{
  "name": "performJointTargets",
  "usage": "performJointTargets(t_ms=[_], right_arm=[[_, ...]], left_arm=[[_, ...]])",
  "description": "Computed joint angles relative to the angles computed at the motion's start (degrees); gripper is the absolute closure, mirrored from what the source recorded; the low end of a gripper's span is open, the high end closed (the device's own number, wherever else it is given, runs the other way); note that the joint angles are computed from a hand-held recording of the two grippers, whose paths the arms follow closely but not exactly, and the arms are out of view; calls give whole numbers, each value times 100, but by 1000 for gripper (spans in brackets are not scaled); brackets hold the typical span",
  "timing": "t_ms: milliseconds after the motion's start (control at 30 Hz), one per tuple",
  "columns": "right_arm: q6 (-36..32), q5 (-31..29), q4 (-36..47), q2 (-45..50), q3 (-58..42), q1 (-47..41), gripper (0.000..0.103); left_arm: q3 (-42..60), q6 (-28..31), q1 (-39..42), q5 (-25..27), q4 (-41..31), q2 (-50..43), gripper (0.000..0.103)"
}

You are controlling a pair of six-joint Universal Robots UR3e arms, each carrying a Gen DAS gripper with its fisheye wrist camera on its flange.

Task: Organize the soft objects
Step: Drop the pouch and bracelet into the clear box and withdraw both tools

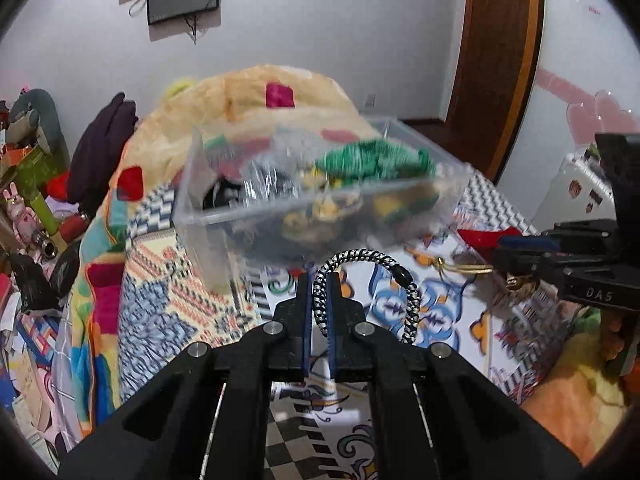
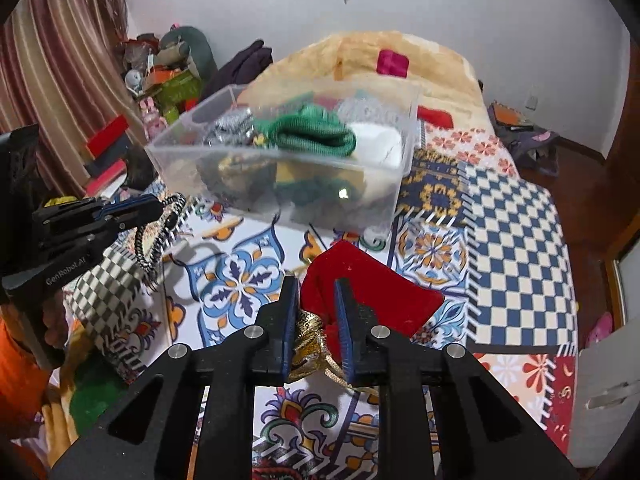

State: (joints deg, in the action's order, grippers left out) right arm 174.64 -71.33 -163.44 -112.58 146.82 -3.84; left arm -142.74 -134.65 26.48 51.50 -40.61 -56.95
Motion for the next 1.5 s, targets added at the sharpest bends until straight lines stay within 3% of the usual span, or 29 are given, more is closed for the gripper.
performJointTargets(t_ms=[200,400,533,833,1133,1333,1467,1500], right_arm=[[12,-29,119,-542,-161,-62,86],[17,102,-51,-499,-647,-193,86],[208,-55,-574,86,-1030,57,86],[409,-309,-1242,1562,-1987,459,86],[391,-350,-1443,2636,-2296,500,86],[335,-281,-1380,2925,-2314,407,82],[306,-407,-1253,2834,-2359,490,78],[308,-425,-1244,2814,-2363,502,72]], left_arm=[[400,-174,165,-426,-173,182,98],[890,-764,-74,-499,585,-400,98],[1286,-1271,-518,-187,1354,-1146,98],[2179,-1842,-1302,477,2163,-2702,98],[2714,-1949,-1859,1156,2469,-3951,98],[2865,-2032,-2009,1326,2551,-4367,98],[2901,-2036,-2012,1291,2482,-4374,88],[2887,-2029,-1991,1257,2436,-4330,86]])
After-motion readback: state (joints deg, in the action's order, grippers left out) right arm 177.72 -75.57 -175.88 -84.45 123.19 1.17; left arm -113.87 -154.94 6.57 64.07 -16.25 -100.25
